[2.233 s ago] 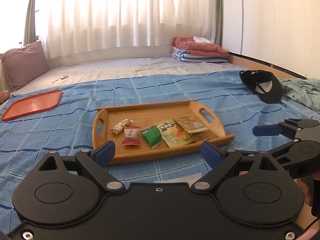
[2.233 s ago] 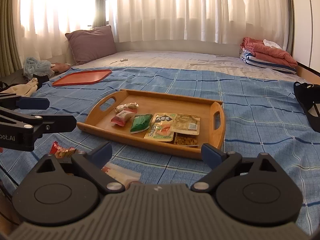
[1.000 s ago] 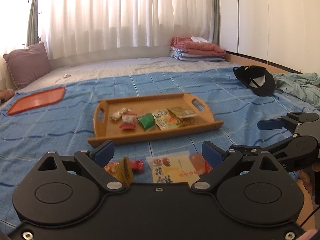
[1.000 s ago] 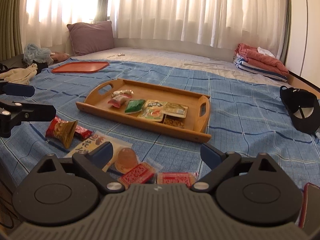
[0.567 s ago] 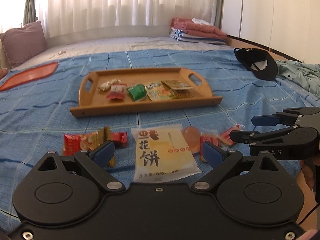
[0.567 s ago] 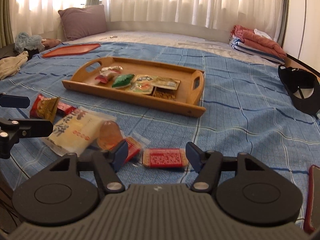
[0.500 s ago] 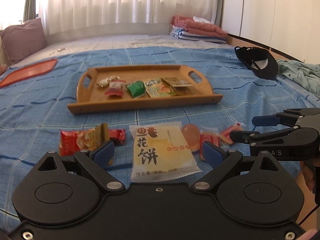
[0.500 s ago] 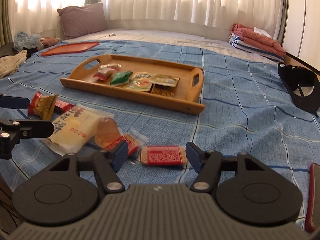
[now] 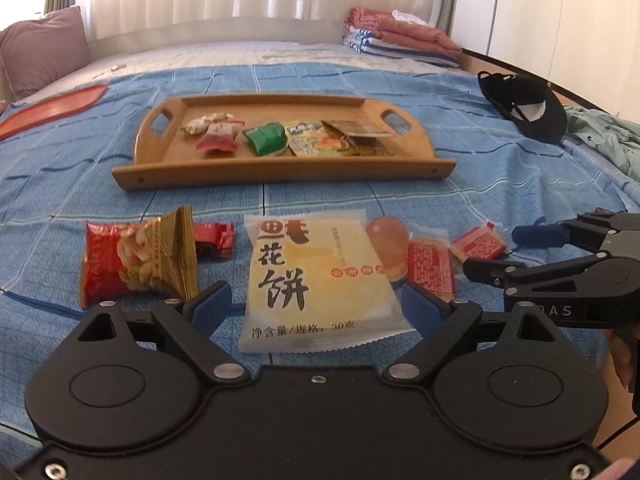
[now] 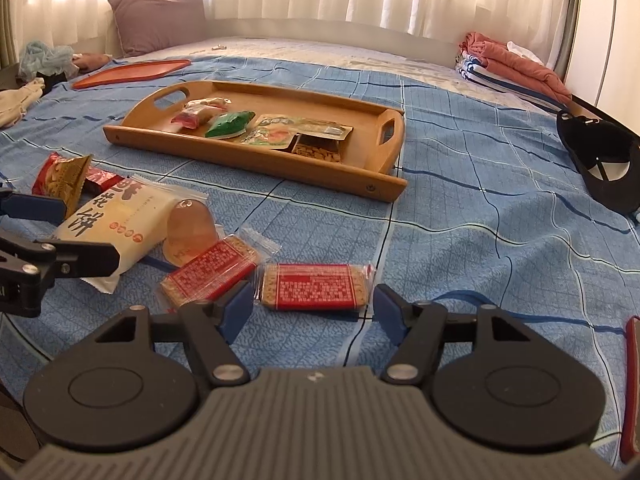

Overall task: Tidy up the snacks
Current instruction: 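Lower the left tool over the large white printed packet while the right tool approaches a red packet, then grasp the large white printed packet with the left tool while the right tool grasps the red packet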

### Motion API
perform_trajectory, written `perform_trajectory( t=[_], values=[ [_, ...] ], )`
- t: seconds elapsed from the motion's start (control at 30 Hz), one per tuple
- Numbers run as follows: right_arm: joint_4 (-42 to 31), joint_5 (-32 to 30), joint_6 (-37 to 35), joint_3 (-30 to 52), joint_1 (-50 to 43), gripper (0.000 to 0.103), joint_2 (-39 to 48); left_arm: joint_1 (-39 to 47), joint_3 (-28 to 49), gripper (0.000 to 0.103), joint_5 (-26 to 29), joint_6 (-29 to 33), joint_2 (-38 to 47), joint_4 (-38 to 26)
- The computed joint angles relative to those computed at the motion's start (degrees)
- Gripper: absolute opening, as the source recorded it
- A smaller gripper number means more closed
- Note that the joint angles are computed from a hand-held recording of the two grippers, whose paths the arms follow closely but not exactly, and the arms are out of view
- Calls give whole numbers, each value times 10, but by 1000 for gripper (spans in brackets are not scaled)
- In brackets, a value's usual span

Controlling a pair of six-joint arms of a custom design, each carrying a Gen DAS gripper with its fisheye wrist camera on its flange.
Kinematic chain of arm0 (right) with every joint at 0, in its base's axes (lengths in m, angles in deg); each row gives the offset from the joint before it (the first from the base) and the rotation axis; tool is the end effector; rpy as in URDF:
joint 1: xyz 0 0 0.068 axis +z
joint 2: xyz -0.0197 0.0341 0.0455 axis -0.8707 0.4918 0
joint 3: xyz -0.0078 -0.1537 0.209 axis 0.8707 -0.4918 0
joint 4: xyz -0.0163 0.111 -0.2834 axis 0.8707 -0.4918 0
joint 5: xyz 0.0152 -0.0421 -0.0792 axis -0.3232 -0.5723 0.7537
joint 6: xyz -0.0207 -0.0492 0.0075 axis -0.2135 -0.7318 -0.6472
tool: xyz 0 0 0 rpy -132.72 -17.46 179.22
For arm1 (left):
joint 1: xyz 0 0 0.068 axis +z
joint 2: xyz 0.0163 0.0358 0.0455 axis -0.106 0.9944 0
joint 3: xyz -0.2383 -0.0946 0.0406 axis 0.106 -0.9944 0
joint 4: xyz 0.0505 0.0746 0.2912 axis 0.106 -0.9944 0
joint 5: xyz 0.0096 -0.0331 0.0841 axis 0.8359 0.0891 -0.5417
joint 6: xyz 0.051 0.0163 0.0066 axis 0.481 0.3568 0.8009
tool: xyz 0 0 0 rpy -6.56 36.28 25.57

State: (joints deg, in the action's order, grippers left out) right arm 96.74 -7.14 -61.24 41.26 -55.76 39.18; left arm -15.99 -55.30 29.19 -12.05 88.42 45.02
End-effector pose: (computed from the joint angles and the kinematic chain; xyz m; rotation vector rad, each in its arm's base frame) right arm 0.2274 0.0172 0.0119 -0.1283 2.2662 -0.0411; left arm 0.2556 -0.0519 0.0202 0.3873 2.2603 -0.2806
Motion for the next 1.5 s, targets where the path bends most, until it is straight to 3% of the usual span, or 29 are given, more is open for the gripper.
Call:
perform_trajectory(
  t=[0.53, 1.07, 1.5],
  values=[
    [86, -7, 6, 32, -5, 87, 107, -18, 36, 90, -6, -13, 58, 4],
    [115, -18, 2, 37, -13, 90, 135, -34, 63, 90, -24, -29, 90, 16],
    [118, -22, 3, 38, -15, 90, 139, -28, 48, 70, -27, -34, 75, 29]
  ],
)
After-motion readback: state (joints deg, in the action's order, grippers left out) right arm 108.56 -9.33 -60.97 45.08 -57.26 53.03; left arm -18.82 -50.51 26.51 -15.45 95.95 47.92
